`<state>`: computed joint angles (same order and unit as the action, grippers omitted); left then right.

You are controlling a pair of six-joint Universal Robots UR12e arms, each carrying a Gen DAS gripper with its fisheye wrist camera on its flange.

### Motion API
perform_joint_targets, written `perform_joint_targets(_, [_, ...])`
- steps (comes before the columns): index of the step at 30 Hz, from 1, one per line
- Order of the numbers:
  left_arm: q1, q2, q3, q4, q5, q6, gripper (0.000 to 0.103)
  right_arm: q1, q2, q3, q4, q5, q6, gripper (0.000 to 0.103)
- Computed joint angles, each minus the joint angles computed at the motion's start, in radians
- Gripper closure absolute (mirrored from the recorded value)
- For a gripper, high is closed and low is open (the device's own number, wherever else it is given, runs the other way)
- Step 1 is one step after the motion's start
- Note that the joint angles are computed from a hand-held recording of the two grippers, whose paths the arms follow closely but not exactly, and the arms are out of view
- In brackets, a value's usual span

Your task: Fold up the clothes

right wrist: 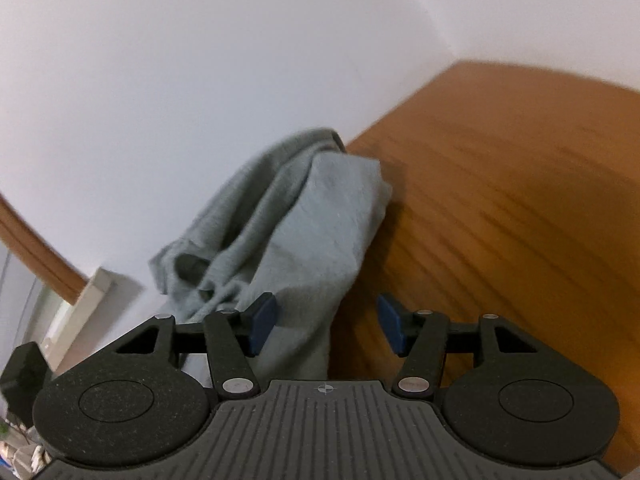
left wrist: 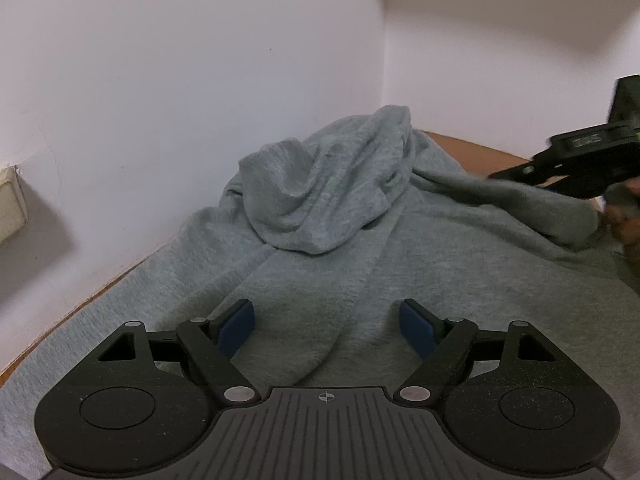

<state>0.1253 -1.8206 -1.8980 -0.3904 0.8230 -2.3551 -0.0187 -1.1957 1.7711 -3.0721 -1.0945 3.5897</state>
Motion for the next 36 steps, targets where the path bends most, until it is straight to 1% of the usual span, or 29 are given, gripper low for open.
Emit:
perform_joint_targets(1, [0.0,0.0,0.0,0.0,0.0,-0.001,0.02,0.003,0.009,-0.008,-0.006,0.001,-0.003,0.047])
perform_joint_targets(2, [0.0,0.0,-0.001,0.0,0.0,-0.001,0.02,0.008,0.013,-0.015,-0.001,-0.009,-0.01,0.051])
perform_joint_targets(3, [0.0,0.001,-0.001,-0.001,0.0,-0.002,0.02,0.013,0.016,-0.023,0.005,-0.02,-0.017,0.059])
perform_joint_targets(4, [0.003,0.001,-0.004,0.009,-0.009,-0.005,0.02,0.021,0.015,-0.025,-0.003,-0.048,-0.038,0.089])
perform_joint_targets(5, [0.007,0.001,-0.009,0.021,-0.021,-0.01,0.02,0.031,0.014,-0.024,-0.032,-0.088,-0.067,0.101])
perform_joint_targets(6, [0.01,0.002,-0.013,0.034,-0.032,-0.015,0.02,0.04,0.013,-0.023,-0.063,-0.129,-0.099,0.101])
perform_joint_targets(8, [0.017,0.002,-0.021,0.06,-0.055,-0.026,0.02,0.042,0.007,-0.019,-0.122,-0.176,-0.111,0.101])
perform_joint_targets(10, [0.035,-0.001,-0.041,0.134,-0.117,-0.054,0.02,0.041,-0.002,-0.02,-0.161,-0.22,-0.128,0.101])
perform_joint_targets(12, [0.049,-0.003,-0.055,0.196,-0.165,-0.075,0.019,0.03,-0.015,-0.018,-0.21,-0.245,-0.142,0.101])
perform_joint_targets(13, [0.051,-0.002,-0.058,0.205,-0.168,-0.079,0.019,0.026,-0.02,-0.021,-0.218,-0.261,-0.153,0.101])
perform_joint_targets(15, [0.047,0.003,-0.053,0.163,-0.153,-0.054,0.019,0.018,-0.031,-0.028,-0.232,-0.294,-0.177,0.101])
perform_joint_targets(17, [0.042,0.006,-0.046,0.124,-0.134,-0.04,0.019,0.032,-0.029,-0.038,-0.259,-0.394,-0.251,0.101])
perform_joint_targets(19, [0.039,0.007,-0.038,0.087,-0.127,-0.034,0.018,0.038,-0.026,-0.049,-0.206,-0.428,-0.307,0.101])
perform_joint_targets(21, [0.036,0.009,-0.032,0.057,-0.121,-0.024,0.017,0.044,-0.029,-0.052,-0.115,-0.463,-0.346,0.099])
perform_joint_targets(22, [0.033,0.01,-0.032,0.055,-0.112,-0.018,0.016,0.039,-0.036,-0.035,-0.109,-0.458,-0.353,0.094])
perform_joint_targets(24, [0.03,0.017,-0.037,0.048,-0.109,0.004,0.015,0.029,-0.051,0.004,-0.104,-0.443,-0.364,0.086])
perform_joint_targets(25, [0.028,0.02,-0.038,0.041,-0.11,0.016,0.015,0.024,-0.059,0.022,-0.101,-0.435,-0.371,0.076])
perform_joint_targets(26, [0.026,0.024,-0.04,0.032,-0.111,0.027,0.015,0.017,-0.071,0.048,-0.099,-0.436,-0.373,0.071])
perform_joint_targets(28, [0.02,0.034,-0.046,0.018,-0.114,0.054,0.015,0.001,-0.097,0.096,-0.085,-0.433,-0.38,0.069])
perform_joint_targets(31, [0.006,0.045,-0.05,0.016,-0.124,0.075,0.011,-0.03,-0.134,0.155,-0.054,-0.395,-0.373,0.065])
perform_joint_targets(34, [-0.01,0.051,-0.046,0.0,-0.139,0.069,0.01,-0.056,-0.162,0.202,-0.046,-0.322,-0.35,0.054])
perform_joint_targets(36, [-0.022,0.054,-0.041,-0.015,-0.143,0.062,0.01,-0.069,-0.172,0.227,-0.056,-0.271,-0.333,0.054])
